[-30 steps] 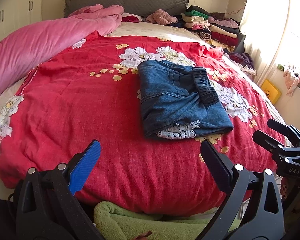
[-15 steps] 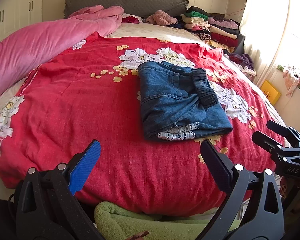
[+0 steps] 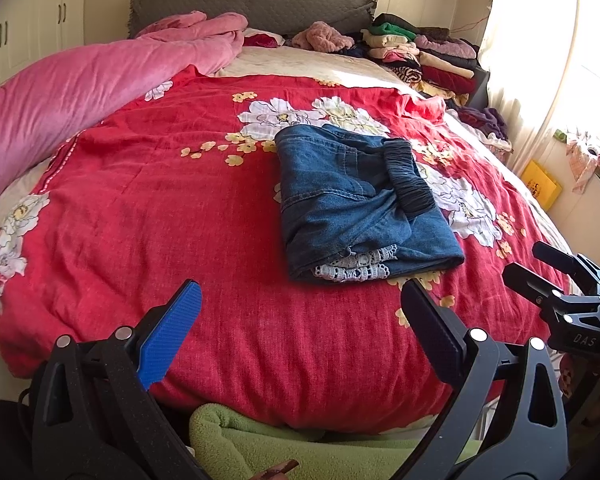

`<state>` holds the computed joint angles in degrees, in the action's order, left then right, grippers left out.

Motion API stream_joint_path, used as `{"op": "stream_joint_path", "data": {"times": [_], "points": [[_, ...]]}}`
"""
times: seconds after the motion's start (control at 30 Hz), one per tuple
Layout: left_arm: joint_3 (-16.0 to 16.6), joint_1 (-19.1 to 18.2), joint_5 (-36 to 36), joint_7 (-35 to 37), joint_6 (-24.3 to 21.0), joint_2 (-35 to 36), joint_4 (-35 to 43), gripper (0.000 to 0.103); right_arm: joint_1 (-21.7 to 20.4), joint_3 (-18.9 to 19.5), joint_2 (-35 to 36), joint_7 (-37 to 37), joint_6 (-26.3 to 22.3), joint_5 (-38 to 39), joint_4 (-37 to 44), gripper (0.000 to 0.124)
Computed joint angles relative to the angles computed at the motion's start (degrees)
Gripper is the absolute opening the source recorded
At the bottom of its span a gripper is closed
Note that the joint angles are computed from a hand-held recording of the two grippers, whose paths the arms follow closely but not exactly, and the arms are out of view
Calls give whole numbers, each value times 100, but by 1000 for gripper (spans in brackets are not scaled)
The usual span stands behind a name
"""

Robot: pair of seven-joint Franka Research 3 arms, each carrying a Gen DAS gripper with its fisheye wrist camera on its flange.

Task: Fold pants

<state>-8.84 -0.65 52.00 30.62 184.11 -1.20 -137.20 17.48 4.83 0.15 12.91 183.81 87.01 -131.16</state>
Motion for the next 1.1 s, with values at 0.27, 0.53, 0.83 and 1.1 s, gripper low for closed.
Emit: {"op": "stream_joint_path", "data": {"times": [0.27, 0.53, 0.83, 1.1], "points": [[-4, -31, -439, 391, 45, -12, -71, 94, 2, 4, 5, -77, 18, 37, 14, 99], [-37, -53, -742, 649, -26, -31, -110, 94, 2, 9, 17, -133, 33, 91, 30, 99], [-49, -36, -658, 586, -87, -22, -89, 94, 3, 10, 21, -218, 43, 176, 47, 99], [-45, -38, -625, 559, -146, -26, -72, 94, 3, 9, 8, 135, 28, -226, -24, 99]]}}
